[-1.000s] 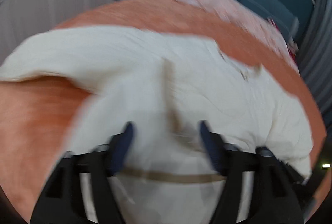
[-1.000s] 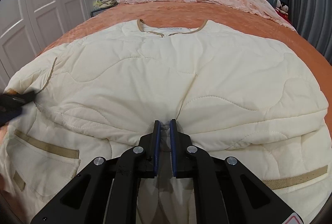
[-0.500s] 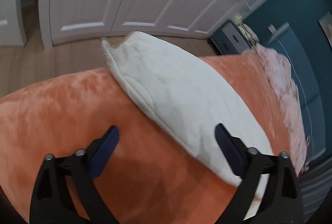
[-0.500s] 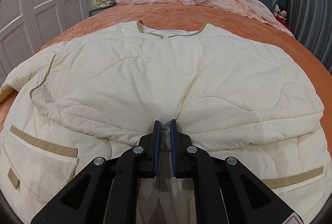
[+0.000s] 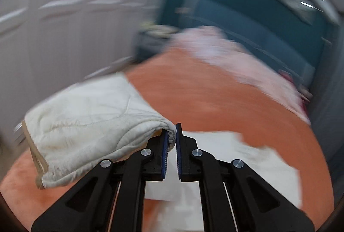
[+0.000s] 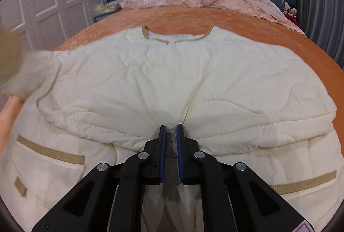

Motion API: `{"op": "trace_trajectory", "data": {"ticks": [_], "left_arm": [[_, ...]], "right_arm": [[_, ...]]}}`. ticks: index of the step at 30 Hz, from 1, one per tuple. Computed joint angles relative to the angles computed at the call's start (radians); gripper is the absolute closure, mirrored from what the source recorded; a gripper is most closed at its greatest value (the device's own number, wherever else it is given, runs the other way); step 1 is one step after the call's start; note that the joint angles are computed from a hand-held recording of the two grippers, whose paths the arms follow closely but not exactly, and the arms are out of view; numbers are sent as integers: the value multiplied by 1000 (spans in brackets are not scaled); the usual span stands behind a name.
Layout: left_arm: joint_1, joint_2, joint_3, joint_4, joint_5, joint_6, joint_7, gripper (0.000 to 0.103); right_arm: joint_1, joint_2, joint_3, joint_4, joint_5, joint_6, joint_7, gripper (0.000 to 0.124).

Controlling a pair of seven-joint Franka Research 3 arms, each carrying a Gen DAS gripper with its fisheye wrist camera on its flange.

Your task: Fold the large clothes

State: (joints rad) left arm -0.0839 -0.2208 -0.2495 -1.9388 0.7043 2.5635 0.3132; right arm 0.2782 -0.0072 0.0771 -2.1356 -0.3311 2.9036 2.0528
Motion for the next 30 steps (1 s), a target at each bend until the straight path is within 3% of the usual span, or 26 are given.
{"op": "trace_trajectory", "data": {"ticks": [1,4,5,6,7,9,11,13,15,17,19,22,24,26,30], "left_arm": [[-26,45,-20,50,-14,19,30,97],[-152,228,-66,207,-127,60,197,94],[-185,269,-75,232,-134,59,215,92],[-210,295,-77,242,-145,53,221,82],[-234,324,-82,247,-186,48,231,63],[-254,319,-65,194,-246,108,194,42],[-266,266,-30,104,-216,169,78,37],[-254,216,-7,51,-164,142,-1,28],[-227,179,4,15,-161,110,-12,28],[-194,142,20,-30,-195,54,10,28],[-169,150,28,-30,-241,6,39,28],[-129,163,49,-37,-302,-32,66,30],[-111,154,54,-60,-315,-39,60,33],[-104,175,43,-47,-282,-60,45,34],[-112,207,33,-34,-228,-107,44,36]], "right_arm": [[-2,-19,-2,-21,11,27,7,114],[-18,-110,-8,-131,120,129,7,82],[-27,-143,-8,-170,157,154,8,77],[-40,-170,-4,-201,183,162,17,77],[-28,-197,-25,-227,248,149,-5,77],[22,-225,-86,-260,400,129,-68,77],[72,-241,-133,-278,535,142,-151,77],[19,-257,-87,-283,517,127,-133,77],[-45,-279,-22,-287,488,126,-122,77],[-166,-307,89,-288,385,126,-59,77],[-218,-311,139,-269,343,127,-44,77],[-193,-246,116,-177,344,91,-76,77],[-172,-174,103,-85,322,52,-111,85],[-173,-119,102,-12,233,-11,-111,105],[-133,-22,67,87,173,-91,-94,112]]}}
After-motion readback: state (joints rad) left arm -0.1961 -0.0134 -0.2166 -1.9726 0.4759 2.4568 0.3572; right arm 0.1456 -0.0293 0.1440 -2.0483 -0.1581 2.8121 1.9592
